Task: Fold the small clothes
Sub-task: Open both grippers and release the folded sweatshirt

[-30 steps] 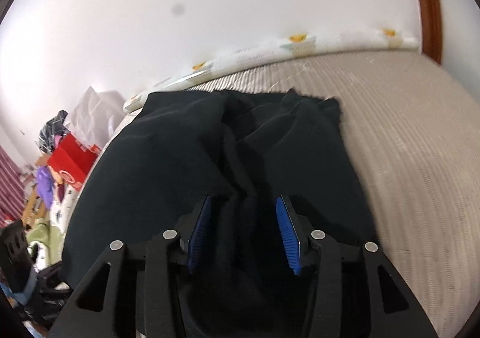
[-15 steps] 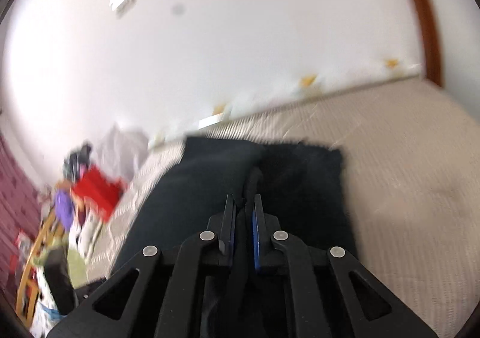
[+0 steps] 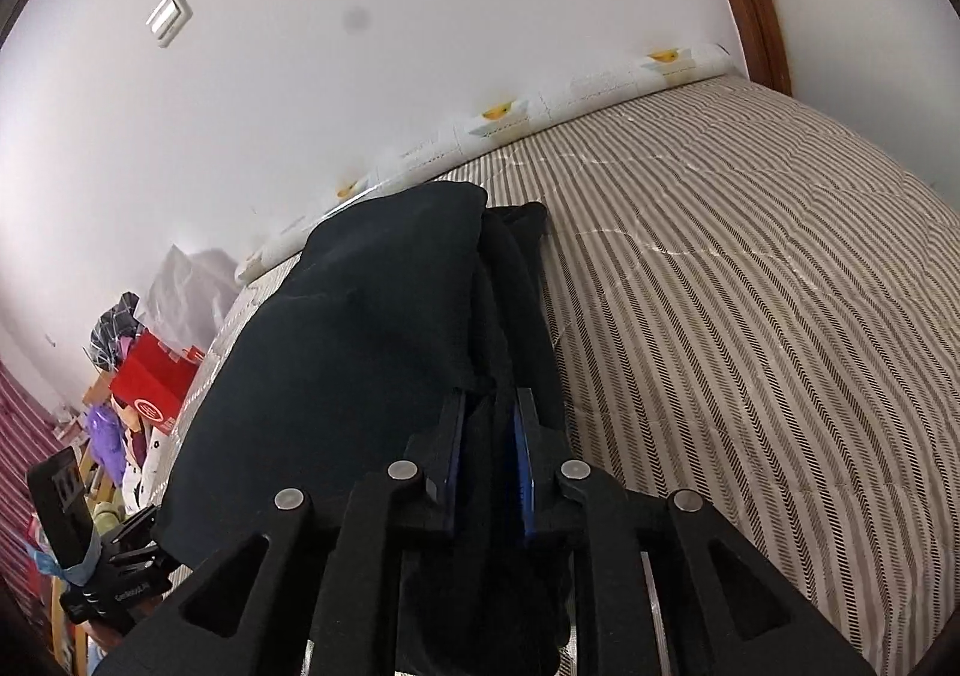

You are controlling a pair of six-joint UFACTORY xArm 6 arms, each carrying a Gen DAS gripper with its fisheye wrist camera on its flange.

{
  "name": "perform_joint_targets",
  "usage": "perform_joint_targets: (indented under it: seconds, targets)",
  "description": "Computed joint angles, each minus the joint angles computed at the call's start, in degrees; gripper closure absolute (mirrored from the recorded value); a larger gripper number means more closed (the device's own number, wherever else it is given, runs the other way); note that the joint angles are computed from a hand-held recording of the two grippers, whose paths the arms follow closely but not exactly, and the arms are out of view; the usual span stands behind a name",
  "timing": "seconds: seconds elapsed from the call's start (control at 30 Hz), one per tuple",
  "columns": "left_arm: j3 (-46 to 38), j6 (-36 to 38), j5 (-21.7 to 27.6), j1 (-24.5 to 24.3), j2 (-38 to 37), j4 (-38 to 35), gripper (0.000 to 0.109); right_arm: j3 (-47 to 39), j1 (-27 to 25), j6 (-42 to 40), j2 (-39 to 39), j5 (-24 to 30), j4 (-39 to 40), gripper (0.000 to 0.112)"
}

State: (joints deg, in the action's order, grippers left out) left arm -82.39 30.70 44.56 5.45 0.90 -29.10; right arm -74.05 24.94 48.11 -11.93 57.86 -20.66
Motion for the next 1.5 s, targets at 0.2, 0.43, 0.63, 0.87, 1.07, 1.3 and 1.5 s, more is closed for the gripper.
perform_joint_targets:
  seconds: [0.2, 0.43, 0.63, 0.87, 1.07, 1.3, 1.5]
  targets:
    - [-2.5, -3.9, 1.7, -0.3, 2.6, 2.7, 0.044, 0.0, 1.5, -1.5, -0.5, 1.2, -4.5, 0.105]
    - [0.1, -0.2, 4.8, 1.9, -1.3, 0.2, 0.046, -5.8, 3.3, -5.1, 2.1, 9.8, -5.5, 0.099]
    - [4.0, 4.1, 6.6, 4.2, -7.0, -4.7, 0.046, -13.5, 3.2, -10.1, 7.9, 11.8, -6.7, 0.097]
    - [-2.8, -0.8, 5.8, 3.9, -3.1, -3.8, 0.046, -11.3, 0.0, -10.4, 9.7, 7.9, -2.8, 0.110]
    - [-9.7, -7.7, 9.1, 1.7, 4.1, 7.1, 0.043, -6.2, -0.8, -9.9, 5.4, 6.3, -0.7, 0.109]
    - [-18.0, -8.9, 10.6, 2.4, 8.7, 5.5, 0.045, -23.2, -0.4, -16.0, 15.2, 16.9, -2.5, 0.088]
    - [-33.9, -15.7, 15.9, 1.1, 19.7, 11.2, 0.045, -43.1, -2.9, -21.1, 31.1, 21.6, -0.7, 0.066]
